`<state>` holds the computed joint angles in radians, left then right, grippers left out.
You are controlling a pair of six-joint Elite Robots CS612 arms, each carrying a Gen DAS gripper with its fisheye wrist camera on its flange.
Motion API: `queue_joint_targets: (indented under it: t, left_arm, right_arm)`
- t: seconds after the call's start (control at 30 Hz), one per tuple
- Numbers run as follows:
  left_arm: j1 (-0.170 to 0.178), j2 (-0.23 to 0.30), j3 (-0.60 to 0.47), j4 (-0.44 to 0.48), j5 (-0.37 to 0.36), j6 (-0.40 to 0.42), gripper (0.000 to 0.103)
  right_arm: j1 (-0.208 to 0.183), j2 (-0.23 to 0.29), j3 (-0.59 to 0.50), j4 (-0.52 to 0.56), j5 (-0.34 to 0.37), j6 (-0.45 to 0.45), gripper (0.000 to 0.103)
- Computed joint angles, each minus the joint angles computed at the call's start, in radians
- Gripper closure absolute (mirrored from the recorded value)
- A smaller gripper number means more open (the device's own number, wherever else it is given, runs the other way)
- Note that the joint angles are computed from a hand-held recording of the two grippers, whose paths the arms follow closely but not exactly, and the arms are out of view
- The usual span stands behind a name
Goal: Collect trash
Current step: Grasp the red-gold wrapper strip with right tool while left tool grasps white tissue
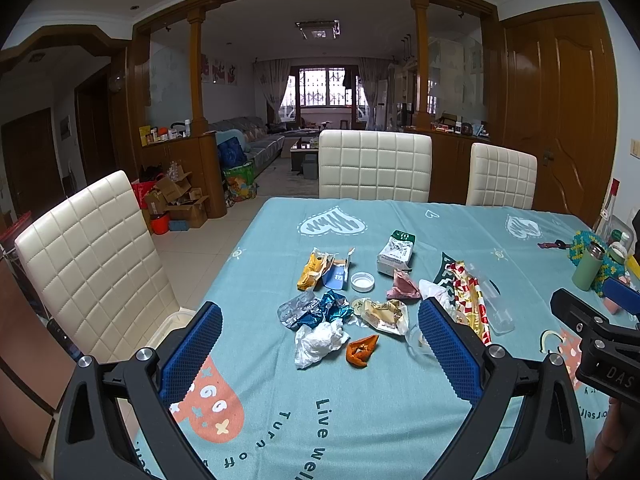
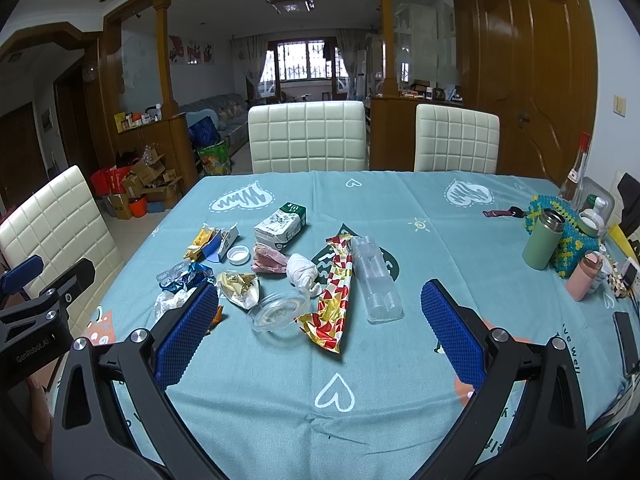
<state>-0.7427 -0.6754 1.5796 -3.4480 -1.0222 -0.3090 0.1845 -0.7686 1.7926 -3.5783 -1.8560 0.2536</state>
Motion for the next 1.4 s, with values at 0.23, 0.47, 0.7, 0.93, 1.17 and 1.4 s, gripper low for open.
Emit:
queue_joint_targets:
  t: [0.23,0.47,0.7,0.93,1.17,1.4]
  left_arm:
    - [0.002,-0.001,-0.001,0.002,-0.002,0.0,0.007]
    - [0.009,0.017,-0.021,0.056,-0.008,-0.019,0.007]
    - [0.056,0.066,-0.112,0.307,-0.115,-0.107,0.007]
    - [0.086,0.111,-0.2,0.486,-0.151,-0.167,0.007]
    - [0.103,0.142,-0.255,0.54,-0.177,-0.177,0.007]
    - [0.102,0.167,-0.302,0.558,-0.19,-0.145,0.007]
  right_arm:
    - [0.0,0.001,0.0,-0.001,-0.002,-0.002,0.003]
    - [-0.007,0.017,-0.011,-0.008,-0.012,-0.01,0.003]
    - [-0.052,0.061,-0.071,0.169,0.072,0.036,0.009]
    - [-0.065,0.113,-0.155,0.335,0.132,0.017,0.037]
    - [-0.082,0.148,-0.218,0.424,0.155,0.029,0.066]
    - [-0.093,0.172,-0.254,0.463,0.186,0.025,0.073]
